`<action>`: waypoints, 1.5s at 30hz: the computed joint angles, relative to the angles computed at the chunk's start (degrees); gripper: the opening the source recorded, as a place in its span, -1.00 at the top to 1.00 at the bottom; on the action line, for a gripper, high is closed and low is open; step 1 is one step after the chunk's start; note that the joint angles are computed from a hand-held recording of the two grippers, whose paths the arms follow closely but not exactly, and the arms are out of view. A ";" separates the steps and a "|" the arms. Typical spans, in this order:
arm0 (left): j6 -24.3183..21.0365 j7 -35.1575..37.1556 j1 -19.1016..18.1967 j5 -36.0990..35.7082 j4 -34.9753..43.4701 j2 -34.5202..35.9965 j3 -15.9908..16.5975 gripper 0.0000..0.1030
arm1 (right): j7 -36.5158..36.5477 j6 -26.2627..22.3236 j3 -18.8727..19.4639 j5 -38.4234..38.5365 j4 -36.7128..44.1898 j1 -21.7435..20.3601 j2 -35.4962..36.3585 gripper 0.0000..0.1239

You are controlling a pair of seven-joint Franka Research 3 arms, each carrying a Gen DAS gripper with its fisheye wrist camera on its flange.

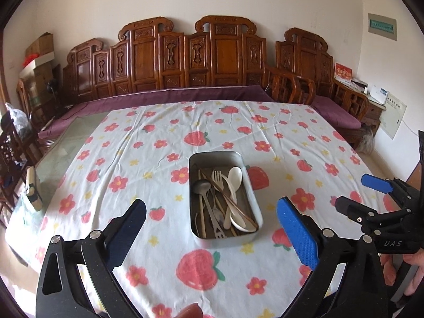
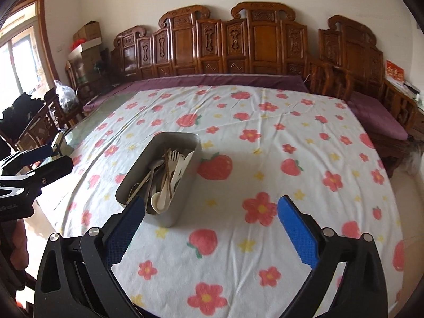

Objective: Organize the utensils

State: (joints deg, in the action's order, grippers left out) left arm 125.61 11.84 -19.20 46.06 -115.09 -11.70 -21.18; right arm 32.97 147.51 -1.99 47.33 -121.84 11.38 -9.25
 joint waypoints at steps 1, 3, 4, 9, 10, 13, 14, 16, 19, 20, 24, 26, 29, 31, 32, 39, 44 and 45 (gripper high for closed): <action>-0.27 -0.59 -0.20 0.16 0.02 -0.28 -0.37 -0.85 | -0.18 0.25 -0.11 0.25 -0.62 -0.08 -0.79 -0.62; -0.39 -1.58 -0.62 0.24 -0.08 -0.90 -0.90 -0.85 | -0.78 0.96 -0.53 0.82 -2.43 -0.14 -3.18 -0.62; -0.37 -2.08 -0.86 0.39 -0.10 -1.27 -1.24 -0.85 | -1.38 1.05 -0.92 1.41 -3.19 -0.03 -4.36 -0.62; -3.59 -2.84 -1.84 1.84 2.01 -1.29 -3.06 -0.85 | -1.77 2.12 -2.27 1.86 -6.57 0.33 -9.96 -0.62; -4.23 -2.98 -2.12 2.19 2.59 -1.38 -3.35 -0.85 | -1.89 1.97 -2.72 2.13 -6.76 0.59 -10.69 -0.62; -6.77 -3.13 -2.81 3.55 4.66 -1.31 -4.26 -0.85 | -2.43 2.02 -3.86 3.02 -7.72 1.22 -13.63 -0.62; -7.84 -3.26 -3.02 4.16 5.46 -1.31 -4.63 -0.85 | -2.35 2.21 -4.04 3.06 -7.92 1.33 -14.58 -0.62; -9.28 -3.53 -3.44 5.09 6.79 -1.19 -5.06 -0.85 | -2.55 2.42 -4.65 3.50 -8.24 1.82 -16.20 -0.62; -10.94 -3.81 -4.02 6.58 8.64 -1.17 -5.70 -0.85 | -2.61 3.17 -5.40 4.04 -8.44 2.50 -18.62 -0.62; -11.83 -3.73 -4.22 7.23 9.52 -1.00 -6.05 -0.85 | -2.57 3.12 -5.73 4.11 -8.35 2.70 -19.31 -0.62; -13.17 -3.70 -5.03 9.12 11.36 -0.79 -6.51 -0.85 | -2.49 3.39 -6.86 4.51 -7.96 3.45 -21.63 -0.62; -13.66 -3.80 -5.37 10.21 12.22 -0.76 -6.95 -0.85 | -2.49 3.33 -7.55 4.89 -7.63 3.83 -22.61 -0.62; -14.74 -4.34 -5.83 12.11 13.08 -0.77 -7.71 -0.85 | -2.62 3.69 -8.23 5.16 -7.55 4.21 -23.99 -0.62; -16.16 -4.54 -6.11 13.36 13.87 -0.36 -8.30 -0.85 | -2.64 4.34 -8.20 5.19 -7.94 4.41 -25.04 -0.62; -16.59 -4.60 -6.33 13.77 14.05 -0.35 -8.41 -0.85 | -2.78 4.51 -8.43 5.16 -8.01 4.58 -25.43 -0.62; -17.54 -4.63 -7.19 14.26 14.38 -0.33 -8.19 -0.85 | -2.00 4.40 -9.00 4.29 -8.17 5.29 -26.44 -0.62; -17.94 -4.70 -7.47 14.34 14.83 -0.06 -8.14 -0.85 | -1.51 4.34 -9.13 3.80 -8.21 5.45 -26.59 -0.62; -17.89 -4.71 -7.52 14.39 14.81 -0.09 -8.09 -0.85 | -1.45 4.44 -9.11 3.80 -8.24 5.53 -26.57 -0.62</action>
